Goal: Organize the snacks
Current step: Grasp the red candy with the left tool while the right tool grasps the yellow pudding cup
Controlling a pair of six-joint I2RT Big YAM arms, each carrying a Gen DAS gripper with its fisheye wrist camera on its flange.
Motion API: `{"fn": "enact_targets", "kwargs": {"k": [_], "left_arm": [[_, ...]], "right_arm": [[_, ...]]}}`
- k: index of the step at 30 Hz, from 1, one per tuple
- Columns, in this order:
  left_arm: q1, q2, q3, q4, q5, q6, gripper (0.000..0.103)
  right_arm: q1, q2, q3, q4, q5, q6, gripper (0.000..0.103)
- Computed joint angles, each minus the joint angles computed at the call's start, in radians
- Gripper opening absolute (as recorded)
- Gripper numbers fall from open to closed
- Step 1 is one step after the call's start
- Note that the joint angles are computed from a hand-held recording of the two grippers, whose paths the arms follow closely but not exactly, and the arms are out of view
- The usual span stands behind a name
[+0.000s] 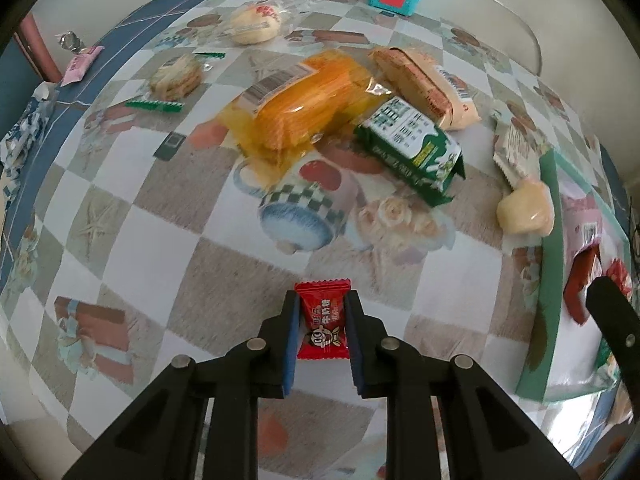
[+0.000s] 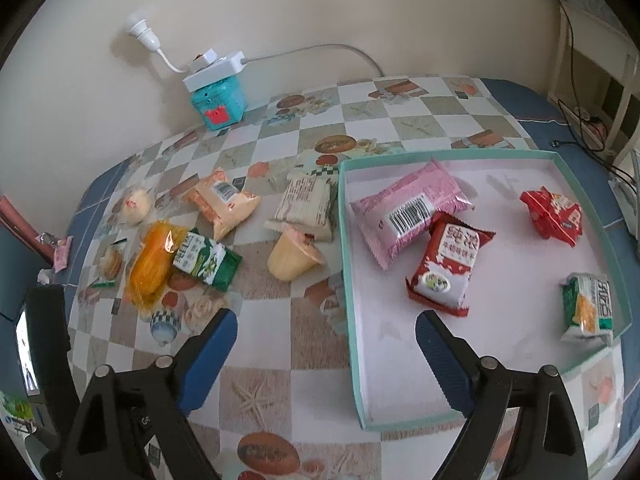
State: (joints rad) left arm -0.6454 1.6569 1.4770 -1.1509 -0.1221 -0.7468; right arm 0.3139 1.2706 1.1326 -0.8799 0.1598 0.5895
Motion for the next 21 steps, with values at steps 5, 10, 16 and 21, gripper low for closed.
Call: {"fn": "enact_targets", "kwargs": {"k": [5, 10, 16, 21], "left_arm": [[0.013, 0.039, 0.044, 0.013, 0.020, -0.004, 0.023], [0.050, 0.058, 0.074, 0.024, 0.045, -0.017, 0.022], [0.086, 0.078, 0.113, 0.039, 0.056, -0.023, 0.022], [0.109, 0.088, 0.118, 0.058, 0.060, -0.027, 0.022]], "right_arm": [[-0.022, 0.033, 0.021, 0.008, -0.022, -0.031, 0.083], [-0.036, 0.063, 0.047, 0.027, -0.066, -0.062, 0.073], [-0.021, 0.127, 0.104, 0.011, -0.076, -0.129, 0.066], [0.000, 0.183, 0.150, -0.014, -0.043, -0.197, 0.063]]}}
